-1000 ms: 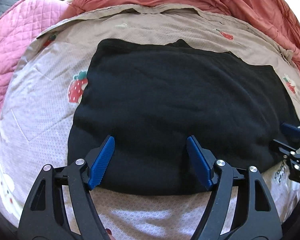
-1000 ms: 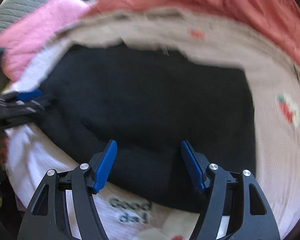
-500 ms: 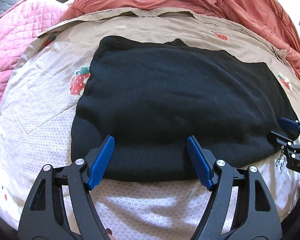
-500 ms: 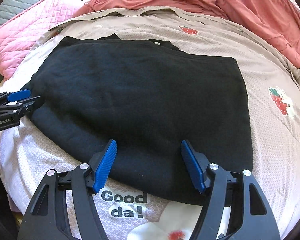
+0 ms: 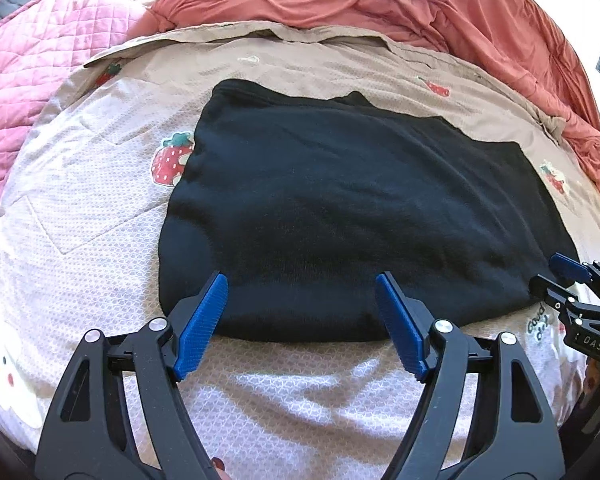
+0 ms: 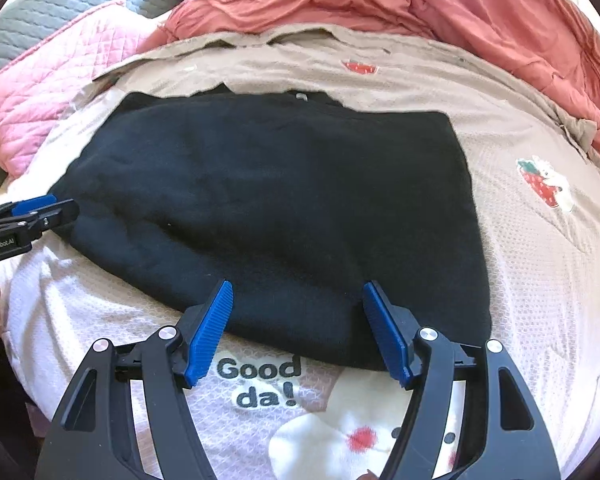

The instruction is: Fold small clothes

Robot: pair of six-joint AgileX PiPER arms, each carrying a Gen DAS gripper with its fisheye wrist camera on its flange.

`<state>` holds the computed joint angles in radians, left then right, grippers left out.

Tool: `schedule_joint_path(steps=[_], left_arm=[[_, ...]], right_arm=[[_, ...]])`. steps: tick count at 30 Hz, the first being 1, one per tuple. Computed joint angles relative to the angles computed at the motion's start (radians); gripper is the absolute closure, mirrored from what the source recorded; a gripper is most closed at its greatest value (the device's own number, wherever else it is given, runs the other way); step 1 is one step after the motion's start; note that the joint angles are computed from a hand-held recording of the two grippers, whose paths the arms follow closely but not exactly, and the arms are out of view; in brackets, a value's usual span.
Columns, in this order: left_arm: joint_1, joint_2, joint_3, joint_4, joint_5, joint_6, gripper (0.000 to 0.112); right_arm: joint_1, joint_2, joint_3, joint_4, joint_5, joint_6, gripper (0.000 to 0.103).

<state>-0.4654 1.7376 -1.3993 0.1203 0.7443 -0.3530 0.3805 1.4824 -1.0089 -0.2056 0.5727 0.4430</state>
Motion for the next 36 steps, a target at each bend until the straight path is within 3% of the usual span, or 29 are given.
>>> schedule_joint_path(steps=[2, 4, 12, 17, 36], left_arm=[[0.007, -0.009, 0.002, -0.014, 0.002, 0.009, 0.041], [0.018, -0.019, 0.003, -0.032, 0.004, 0.019, 0.040], [0.055, -0.060, 0.005, -0.070, 0.020, 0.050, 0.020], [0.070, -0.085, -0.002, -0.083, 0.039, 0.068, 0.019], [0.166, -0.145, -0.002, -0.113, 0.055, 0.121, 0.019]], right_arm=[[0.019, -0.029, 0.014, -0.044, -0.009, 0.045, 0.032], [0.055, -0.057, 0.026, -0.148, -0.008, 0.152, 0.009], [0.227, -0.102, 0.054, -0.508, 0.066, 0.443, 0.008], [0.304, -0.093, 0.051, -0.602, 0.131, 0.525, 0.008], [0.565, -0.031, -0.039, -0.622, 0.282, 0.632, 0.005]])
